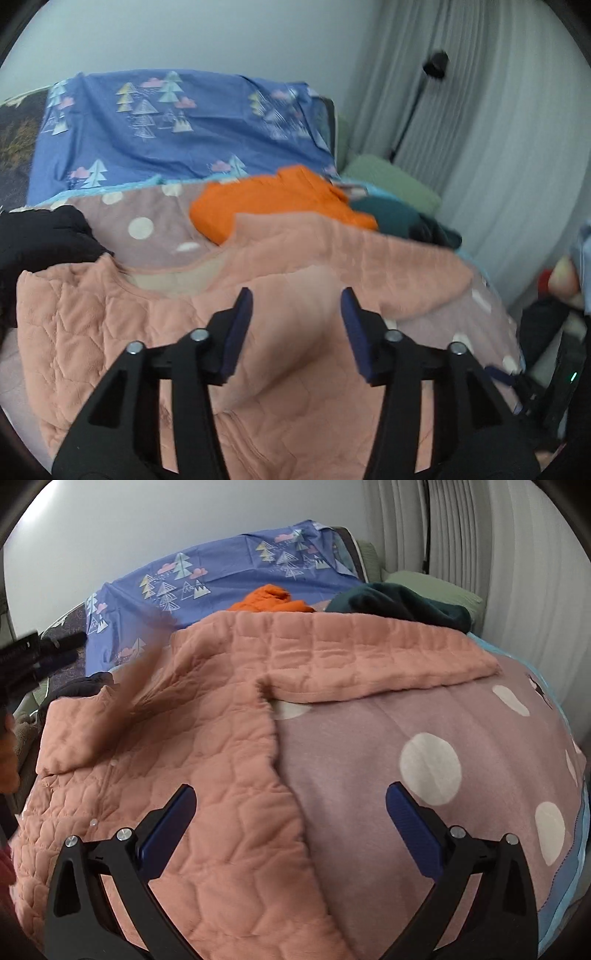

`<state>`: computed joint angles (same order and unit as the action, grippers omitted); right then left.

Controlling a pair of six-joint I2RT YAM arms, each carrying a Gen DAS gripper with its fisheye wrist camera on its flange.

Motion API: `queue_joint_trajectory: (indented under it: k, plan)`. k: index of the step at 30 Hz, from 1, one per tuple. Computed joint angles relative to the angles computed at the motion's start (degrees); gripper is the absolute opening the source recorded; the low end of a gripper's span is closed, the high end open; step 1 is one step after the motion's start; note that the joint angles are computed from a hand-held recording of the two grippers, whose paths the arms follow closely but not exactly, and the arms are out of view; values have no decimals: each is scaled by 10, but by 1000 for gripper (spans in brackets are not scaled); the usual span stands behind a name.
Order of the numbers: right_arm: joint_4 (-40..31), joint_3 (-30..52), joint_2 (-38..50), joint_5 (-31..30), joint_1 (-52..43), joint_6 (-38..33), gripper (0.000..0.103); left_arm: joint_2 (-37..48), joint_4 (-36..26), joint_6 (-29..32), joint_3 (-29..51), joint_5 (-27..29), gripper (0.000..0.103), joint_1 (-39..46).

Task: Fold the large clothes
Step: 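Fold the held sleeve across the jacket body with the left gripper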

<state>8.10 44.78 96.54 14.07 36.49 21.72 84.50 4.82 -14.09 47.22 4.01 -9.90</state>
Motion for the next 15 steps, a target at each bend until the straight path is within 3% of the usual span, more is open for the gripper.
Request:
queue_joint_trajectory:
  k: [3,8,9,10,12,15]
  plan:
    - [-2,8,6,-36,-18,-17,102,-12,-27,23,-16,-49,58,-25]
    - [-30,101,66,-131,-28,-59,102,-97,-53,54,-103,-70,57,52]
    - [-35,125,81,-136,-25,-67,102,-115,-64,57,-121,-65,51,85]
    - [-43,162,105,-138,-20,-79,102,-124,-73,62,-132,-46,38,125]
    - [-63,227,147,-137,-9,-94,102,-133,-89,71,-149,-11,26,198]
    - [-152,400,260,-157,-2,-103,101,-114,-74,86,-165,22,23,294]
